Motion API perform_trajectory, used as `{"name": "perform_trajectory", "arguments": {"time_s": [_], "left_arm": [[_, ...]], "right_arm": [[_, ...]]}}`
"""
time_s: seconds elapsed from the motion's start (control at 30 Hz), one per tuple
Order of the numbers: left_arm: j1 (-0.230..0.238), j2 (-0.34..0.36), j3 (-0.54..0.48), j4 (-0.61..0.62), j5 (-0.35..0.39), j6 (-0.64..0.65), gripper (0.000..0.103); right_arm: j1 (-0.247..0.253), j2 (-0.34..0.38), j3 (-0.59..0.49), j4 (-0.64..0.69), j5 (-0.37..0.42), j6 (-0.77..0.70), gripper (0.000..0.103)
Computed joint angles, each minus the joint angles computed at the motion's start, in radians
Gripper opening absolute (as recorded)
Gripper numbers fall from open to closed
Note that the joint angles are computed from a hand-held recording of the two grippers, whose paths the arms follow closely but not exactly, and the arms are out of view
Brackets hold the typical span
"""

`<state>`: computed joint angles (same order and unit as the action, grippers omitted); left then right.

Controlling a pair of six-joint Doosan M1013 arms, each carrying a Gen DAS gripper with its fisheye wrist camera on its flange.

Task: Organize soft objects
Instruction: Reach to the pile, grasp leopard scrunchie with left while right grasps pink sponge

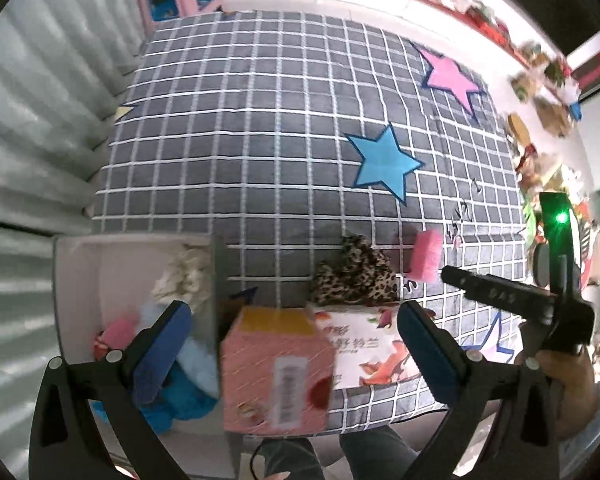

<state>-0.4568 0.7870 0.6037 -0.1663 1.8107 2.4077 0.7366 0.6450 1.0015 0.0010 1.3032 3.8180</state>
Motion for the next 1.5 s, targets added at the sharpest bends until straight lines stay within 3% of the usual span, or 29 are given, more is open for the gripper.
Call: {"name": "perform_trajectory", "arguments": {"time_s": [0.23,0.47,0.5,0.53,0.57,0.67,0.97,1.0,1.03,1.07,1.17,1.33,1.43,1.5], "left_arm": [[-0.053,-0.064,0.147,0.098,-0.116,0.015,0.103],[-0.090,-0.088,0.229,0.185,-0.171,-0.006,0.103],[-0.095,-0.091,0.240,0.194,-0.175,-0.010,0.103],[-0.101,-0.095,0.255,0.202,-0.181,-0.011,0.103],[-0.107,-0.100,0.269,0.208,-0.189,-0.009,0.103],[-0.128,-0.114,0.323,0.239,-0.216,-0.009,0.103],[-0.179,-0.116,0.436,0.376,-0.256,-0.097,0.103],[-0.183,-0.115,0.447,0.386,-0.260,-0.106,0.103],[-0.185,-0.114,0.454,0.392,-0.262,-0.111,0.103],[-0.187,-0.114,0.462,0.398,-0.265,-0.118,0.103],[-0.191,-0.112,0.479,0.411,-0.268,-0.140,0.103],[-0.200,-0.111,0.501,0.420,-0.286,-0.161,0.103],[-0.205,-0.105,0.514,0.421,-0.284,-0.187,0.103],[-0.211,-0.110,0.535,0.425,-0.297,-0.197,0.103]], "right_arm": [[-0.010,-0.020,0.107,0.013,-0.125,0.015,0.089],[-0.029,-0.017,0.173,0.030,-0.230,-0.036,0.086],[-0.028,-0.020,0.185,0.026,-0.247,-0.037,0.079],[-0.027,-0.024,0.196,0.022,-0.265,-0.035,0.054],[-0.025,-0.031,0.213,0.022,-0.289,-0.035,0.037],[-0.012,-0.055,0.264,0.018,-0.336,-0.012,0.030],[0.084,-0.179,0.450,-0.036,-0.334,0.265,0.034],[0.092,-0.188,0.465,-0.030,-0.340,0.284,0.041],[0.097,-0.194,0.471,-0.018,-0.330,0.291,0.068],[0.103,-0.196,0.469,-0.012,-0.309,0.296,0.085],[0.114,-0.197,0.461,-0.033,-0.270,0.284,0.086],[0.083,-0.156,0.405,0.018,-0.205,0.196,0.086],[0.081,-0.145,0.414,0.019,-0.225,0.239,0.086],[0.085,-0.153,0.446,0.014,-0.282,0.265,0.086]]}}
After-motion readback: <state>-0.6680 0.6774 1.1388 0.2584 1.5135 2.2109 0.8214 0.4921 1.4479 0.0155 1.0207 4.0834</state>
